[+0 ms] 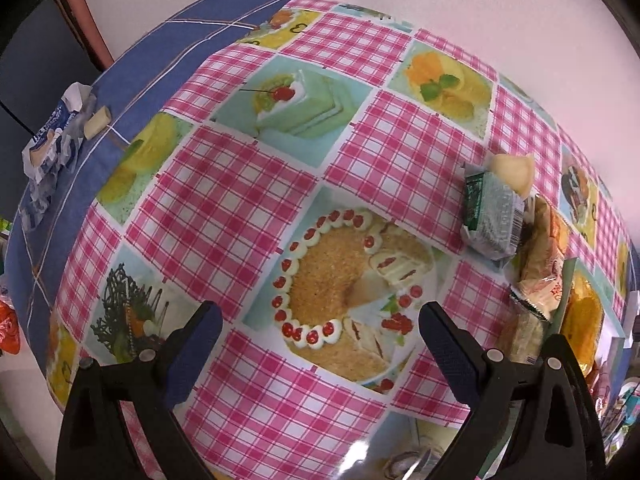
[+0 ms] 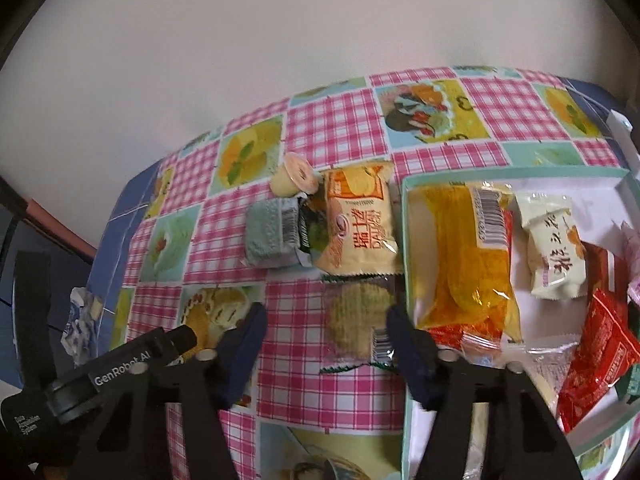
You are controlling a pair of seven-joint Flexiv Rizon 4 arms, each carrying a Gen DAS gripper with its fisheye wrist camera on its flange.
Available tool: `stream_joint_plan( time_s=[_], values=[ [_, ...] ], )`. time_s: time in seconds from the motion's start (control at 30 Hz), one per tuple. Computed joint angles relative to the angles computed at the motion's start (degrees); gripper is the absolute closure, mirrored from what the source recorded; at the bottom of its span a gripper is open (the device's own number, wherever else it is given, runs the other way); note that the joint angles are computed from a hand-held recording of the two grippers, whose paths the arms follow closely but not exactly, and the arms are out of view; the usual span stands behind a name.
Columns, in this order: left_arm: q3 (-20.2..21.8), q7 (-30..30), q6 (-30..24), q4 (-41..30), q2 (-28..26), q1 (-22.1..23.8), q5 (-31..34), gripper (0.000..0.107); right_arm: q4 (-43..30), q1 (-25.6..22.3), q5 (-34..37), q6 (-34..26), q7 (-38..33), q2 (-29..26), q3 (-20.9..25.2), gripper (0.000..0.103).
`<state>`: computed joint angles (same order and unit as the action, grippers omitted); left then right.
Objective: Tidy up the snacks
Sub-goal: 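Move both tools back toward the remaining snack pile, then close the right tool on the clear round-biscuit packet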
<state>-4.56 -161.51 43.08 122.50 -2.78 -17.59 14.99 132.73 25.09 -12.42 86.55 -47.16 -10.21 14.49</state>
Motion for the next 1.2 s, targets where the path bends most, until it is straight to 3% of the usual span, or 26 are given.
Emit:
stream_joint_plan(
  time_s=[0.13,0.4,0.53,0.67,0.97,1.13,1.2],
  values=[
    [0.0,0.4,0.7,-0.2,0.0,0.0,-0.8,0.008,-0.5,1.0,-1.8,-1.2,0.1,-0.8,-0.9,0.054],
    [0.4,0.7,4.6,2.2,-0.1,0.5,-2.5,0.008,0.9,5.7,-16.6,-2.5,10.0,-1.8,-9.5,0.054],
    [0.4,0.8,5.4,2.4,-0.1,0.6,-2.7,0.008,1.3,6.1,-23.3,-2.5,14.9,-2.5,-11.6,0.054],
    [0.4,1.2,6.0,2.8,0.0,0.7,-3.2,0.008,1.1,4.5,-25.2,-2.5,15.9,-2.9,-10.6,0.054],
    [0.4,1.1,6.1,2.8,-0.1,0.6,-3.3,0.008,0.0,2.7,-19.8,-2.5,9.8,-3.8,-5.9,0.054],
    [0.4,1.0,6.1,2.8,0.0,0.6,-3.3,0.008,-2.3,-1.6,-8.0,-2.1,0.1,-5.3,2.2,0.054],
    [0.4,1.2,6.2,3.0,0.0,0.6,-3.5,0.008,-2.6,-0.6,-6.3,-2.3,-0.7,-5.2,1.8,0.054]
  ],
)
